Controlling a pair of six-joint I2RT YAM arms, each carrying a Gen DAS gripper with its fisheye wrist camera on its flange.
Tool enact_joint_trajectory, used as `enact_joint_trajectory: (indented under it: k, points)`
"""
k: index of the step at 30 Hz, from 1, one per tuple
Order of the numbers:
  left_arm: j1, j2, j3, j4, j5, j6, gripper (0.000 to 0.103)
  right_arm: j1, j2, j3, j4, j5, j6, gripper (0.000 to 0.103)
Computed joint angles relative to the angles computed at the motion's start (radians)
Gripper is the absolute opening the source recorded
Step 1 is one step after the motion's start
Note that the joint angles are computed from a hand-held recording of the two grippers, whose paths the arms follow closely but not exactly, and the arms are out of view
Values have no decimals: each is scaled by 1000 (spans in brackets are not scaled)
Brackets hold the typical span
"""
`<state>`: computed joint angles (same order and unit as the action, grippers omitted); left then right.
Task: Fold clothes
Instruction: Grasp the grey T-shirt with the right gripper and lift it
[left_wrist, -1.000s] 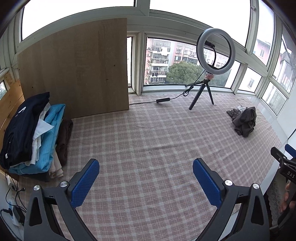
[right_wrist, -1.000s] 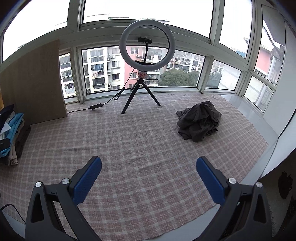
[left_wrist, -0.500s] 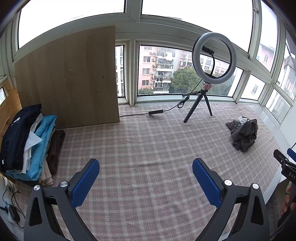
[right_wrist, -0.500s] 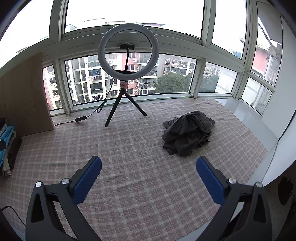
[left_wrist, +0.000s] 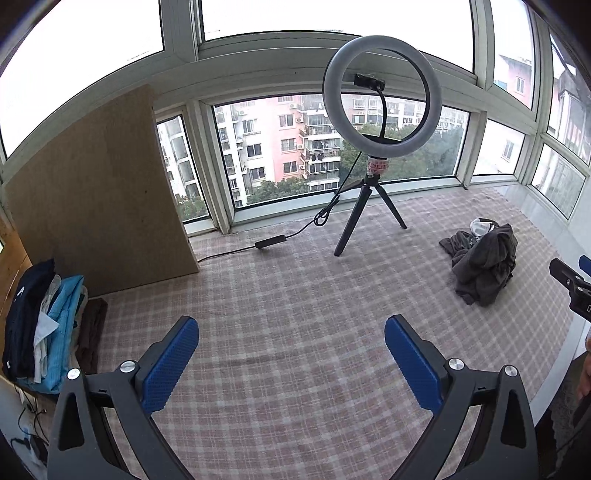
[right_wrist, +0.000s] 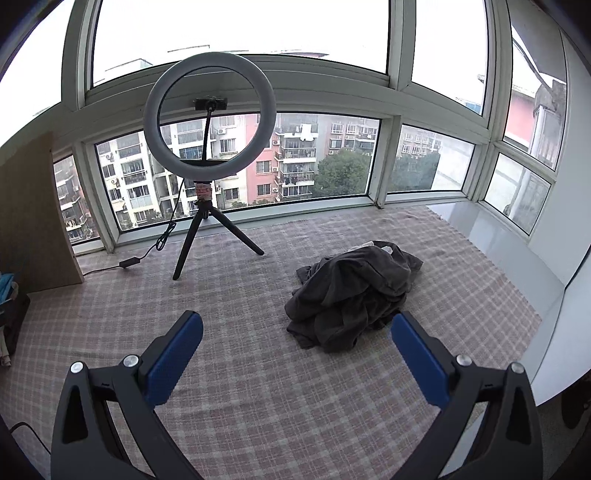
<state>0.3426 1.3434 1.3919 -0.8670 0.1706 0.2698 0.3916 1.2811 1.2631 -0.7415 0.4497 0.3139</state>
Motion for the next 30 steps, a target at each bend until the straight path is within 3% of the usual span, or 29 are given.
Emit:
enact_joint_trajectory:
  k: [9,17,24,30]
  points:
    - [-189,168,96,1,-150,-158,102,-253,124,-5,167,-231,-173,103]
    - [-264,288,133,0,-206,-162,102,-538,270,-62,357,-539,-313,103]
    - [-246,390,207,-45,-179,-192,101,-710,497,33,373,-788,-259,103]
    - [-251,436,231,-69,-165,-183,101,-662,681,254,286,-838,-212,103]
